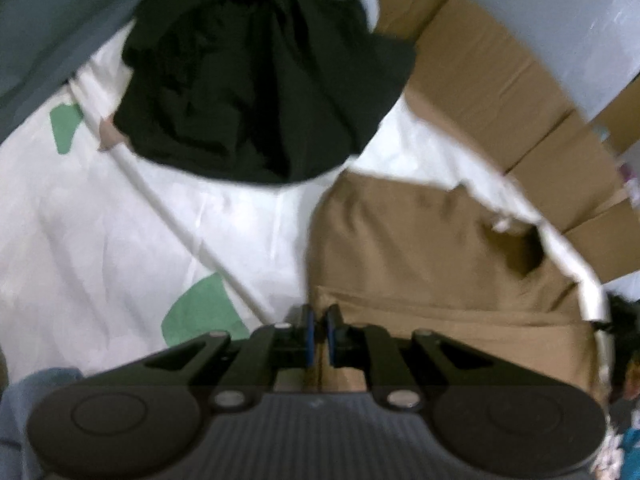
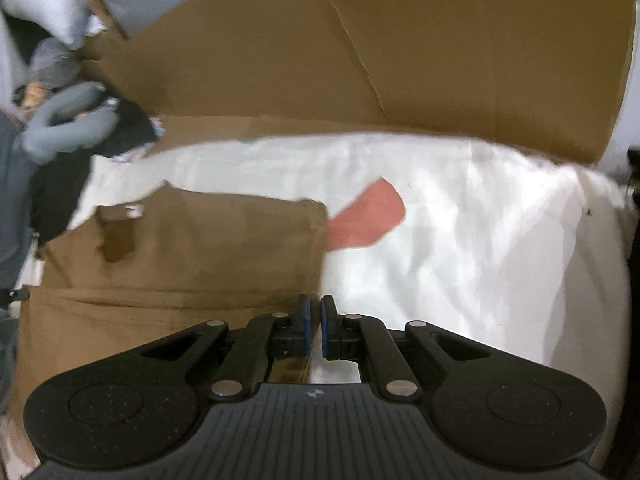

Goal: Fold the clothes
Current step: 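Close both tools on the folded shirt edge, then lift the folded edge with both tools and fold it over the collar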

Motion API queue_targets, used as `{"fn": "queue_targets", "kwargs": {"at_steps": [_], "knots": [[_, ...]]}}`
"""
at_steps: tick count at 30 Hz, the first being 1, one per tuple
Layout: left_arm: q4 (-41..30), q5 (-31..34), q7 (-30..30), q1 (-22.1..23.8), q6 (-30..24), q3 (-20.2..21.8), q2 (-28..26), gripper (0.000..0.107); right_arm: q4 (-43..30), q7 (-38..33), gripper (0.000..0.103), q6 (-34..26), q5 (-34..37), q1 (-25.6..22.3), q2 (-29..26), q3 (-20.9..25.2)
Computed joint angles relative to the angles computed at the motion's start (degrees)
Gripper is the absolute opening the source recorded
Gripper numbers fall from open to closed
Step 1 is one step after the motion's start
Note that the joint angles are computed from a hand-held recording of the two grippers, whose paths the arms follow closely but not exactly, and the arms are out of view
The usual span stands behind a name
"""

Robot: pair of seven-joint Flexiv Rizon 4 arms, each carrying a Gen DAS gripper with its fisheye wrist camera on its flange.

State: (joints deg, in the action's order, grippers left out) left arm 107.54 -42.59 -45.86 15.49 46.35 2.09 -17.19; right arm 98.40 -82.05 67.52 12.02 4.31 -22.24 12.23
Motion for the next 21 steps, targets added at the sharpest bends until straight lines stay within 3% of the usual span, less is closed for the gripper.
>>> {"fn": "queue_targets", "kwargs": {"at_steps": [6,7,9,10,17,21], "knots": [[1.1,-1.2,4.4,-0.4,1.5,-1.2,0.0,0.022,0.7,2.4,0.010,1.0,-1.8,1.1,-1.3,-0.3],[1.3,-1.5,5.6,-0.4,1.4,-1.3,0.3,0.024,0.8,1.4,0.014,0.7,-1.5,0.6,-1.1,0.3],[1.6,-1.6,7.9,-0.5,1.4,-1.2,0.5,0.025,0.9,-0.3,0.034,-0.1,-2.0,0.5,-0.8,0.7],[1.6,-1.7,8.6,-0.6,1.6,-1.2,0.5,0.025,1.0,-1.0,0.038,-0.4,-2.4,0.7,-0.6,0.7],[2.8,-3.7,13.6,-1.1,3.3,-1.2,1.4,0.024,2.1,-3.1,0.038,0.6,-3.9,1.7,-0.3,0.1],[4.5,-4.3,17.7,-1.8,5.7,-1.1,2.8,0.021,2.6,-4.0,0.029,1.3,-6.1,2.6,-0.3,-0.7]]}}
